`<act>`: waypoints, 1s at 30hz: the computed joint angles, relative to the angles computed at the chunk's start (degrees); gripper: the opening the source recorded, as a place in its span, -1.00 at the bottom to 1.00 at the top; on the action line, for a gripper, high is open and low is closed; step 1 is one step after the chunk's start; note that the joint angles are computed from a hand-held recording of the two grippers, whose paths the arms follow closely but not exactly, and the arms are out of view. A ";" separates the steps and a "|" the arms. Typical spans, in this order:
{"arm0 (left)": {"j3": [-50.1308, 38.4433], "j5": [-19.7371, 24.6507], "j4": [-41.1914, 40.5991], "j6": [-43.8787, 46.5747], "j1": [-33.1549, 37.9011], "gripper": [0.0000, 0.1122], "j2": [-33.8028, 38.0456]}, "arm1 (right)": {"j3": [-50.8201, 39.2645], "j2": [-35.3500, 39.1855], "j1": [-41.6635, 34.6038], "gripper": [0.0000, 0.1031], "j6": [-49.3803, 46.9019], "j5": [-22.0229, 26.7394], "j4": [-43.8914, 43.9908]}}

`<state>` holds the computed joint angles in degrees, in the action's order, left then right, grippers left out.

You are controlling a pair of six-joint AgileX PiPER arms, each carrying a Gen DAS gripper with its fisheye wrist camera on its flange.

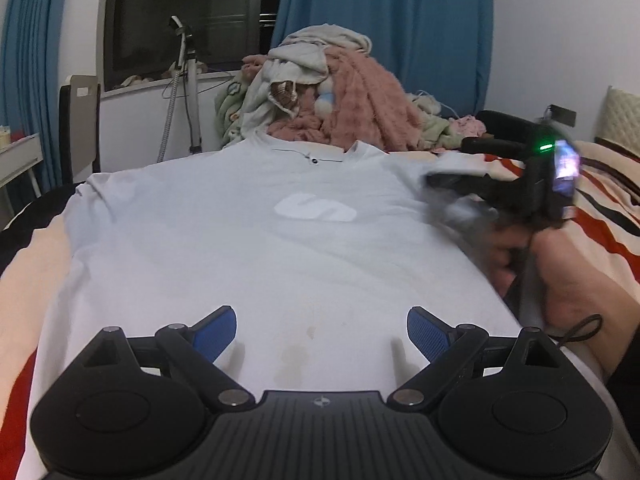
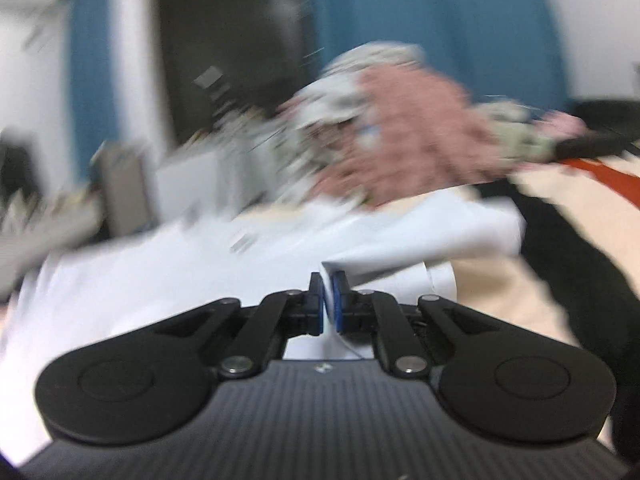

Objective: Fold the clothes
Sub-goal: 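Grasp the sleeve with the right gripper and pull it outward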

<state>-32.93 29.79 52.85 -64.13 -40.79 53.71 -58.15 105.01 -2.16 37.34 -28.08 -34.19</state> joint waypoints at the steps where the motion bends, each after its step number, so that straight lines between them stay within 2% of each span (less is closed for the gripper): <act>1: -0.03 -0.51 -1.21 1.21 0.55 0.67 -0.19 | -0.81 0.19 0.58 -0.85 2.19 1.14 -4.34; 4: -0.11 -1.89 -4.11 3.90 2.40 0.67 -0.40 | -1.96 0.06 0.99 -0.78 8.79 2.72 -13.05; 6: -0.35 -2.71 -6.50 5.66 3.72 0.67 -0.18 | -0.90 -1.09 -0.88 -0.65 13.47 -1.30 -17.59; 7: -0.43 -2.93 -7.36 6.20 4.16 0.67 -0.04 | -0.47 -1.64 -2.30 -0.36 17.06 -4.27 -20.39; 8: -0.46 -3.02 -7.92 6.46 4.42 0.67 0.13 | 0.15 -2.22 -3.85 0.06 20.44 -7.81 -22.47; 10: -0.53 -3.19 -9.08 7.02 4.96 0.67 0.47 | 1.32 -2.81 -6.27 0.36 23.41 -14.93 -22.37; 13: -0.64 -3.58 -11.14 8.34 5.92 0.67 0.96 | 3.79 -4.58 -7.98 0.31 20.98 -20.04 -15.92; 16: -0.72 -4.77 -14.55 11.78 7.64 0.67 1.42 | 5.23 -5.86 -11.31 0.30 24.36 -20.14 -10.07; 19: -0.75 -4.71 -14.82 11.87 7.43 0.67 2.07 | 5.08 -5.01 -16.65 0.21 31.67 -19.13 -7.93; 23: -0.86 -4.89 -14.79 11.54 6.91 0.67 3.61 | 0.92 1.42 -22.09 0.19 45.05 -16.78 -15.32; 25: -0.86 -5.27 -14.79 11.55 6.89 0.67 4.52 | -1.79 5.69 -23.07 0.20 50.98 -17.86 -20.69; 30: -0.91 -6.70 -14.20 10.81 7.55 0.67 6.39 | -5.29 10.35 -20.81 0.19 51.22 -20.63 -24.79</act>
<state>-33.84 23.09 38.65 -53.31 -33.24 60.09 -63.43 115.36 -22.97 88.56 -48.71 -58.98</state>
